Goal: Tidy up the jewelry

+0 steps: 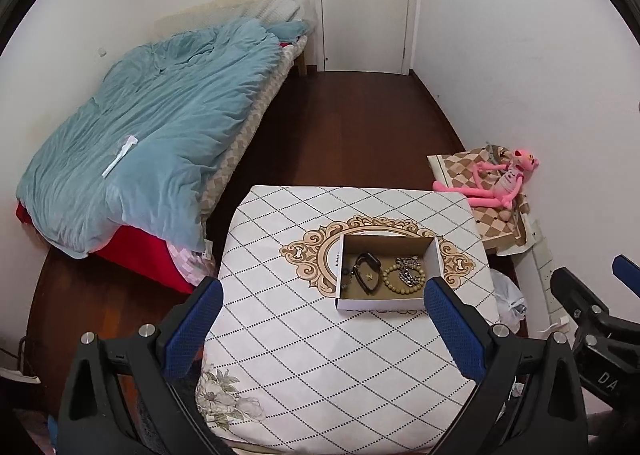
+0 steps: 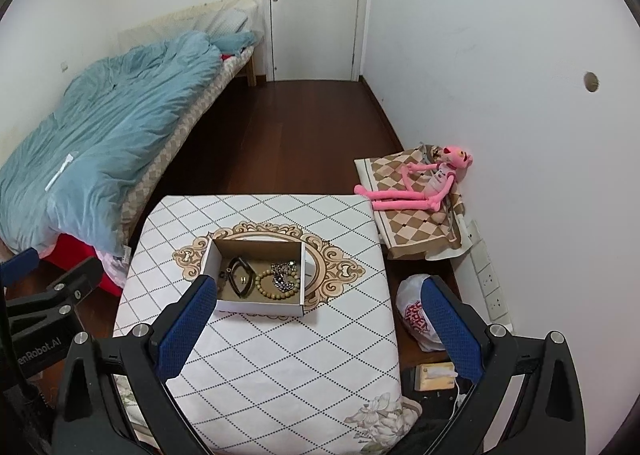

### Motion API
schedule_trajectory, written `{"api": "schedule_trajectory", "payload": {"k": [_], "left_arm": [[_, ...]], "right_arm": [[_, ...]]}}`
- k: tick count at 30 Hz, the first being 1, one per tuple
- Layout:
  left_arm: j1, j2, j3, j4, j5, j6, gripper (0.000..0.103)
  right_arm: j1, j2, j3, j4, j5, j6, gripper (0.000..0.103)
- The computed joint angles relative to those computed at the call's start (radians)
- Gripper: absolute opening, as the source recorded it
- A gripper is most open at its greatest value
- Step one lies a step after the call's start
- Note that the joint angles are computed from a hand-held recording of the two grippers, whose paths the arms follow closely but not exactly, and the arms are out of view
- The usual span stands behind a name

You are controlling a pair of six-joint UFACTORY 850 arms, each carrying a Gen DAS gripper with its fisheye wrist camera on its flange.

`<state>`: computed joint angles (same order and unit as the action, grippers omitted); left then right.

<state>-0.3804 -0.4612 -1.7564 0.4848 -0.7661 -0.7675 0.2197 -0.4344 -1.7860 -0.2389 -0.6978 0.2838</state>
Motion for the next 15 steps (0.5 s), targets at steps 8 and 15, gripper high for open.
{"api": "schedule_trajectory", "payload": {"k": [8,15], "left_arm": [[0.012,-0.031,-0.034,-0.053,-0.024,0.048,0.103],[0.013,-0.039,-0.042,-0.067,-0.032,0.055,0.103]], "right_arm": [[-0.005,-0.067,-0.076,0.015,-0.049,-0.014,0.103],[-0.009,-0.084,-0.092,0.044,-0.075,-0.044,0.103]]}}
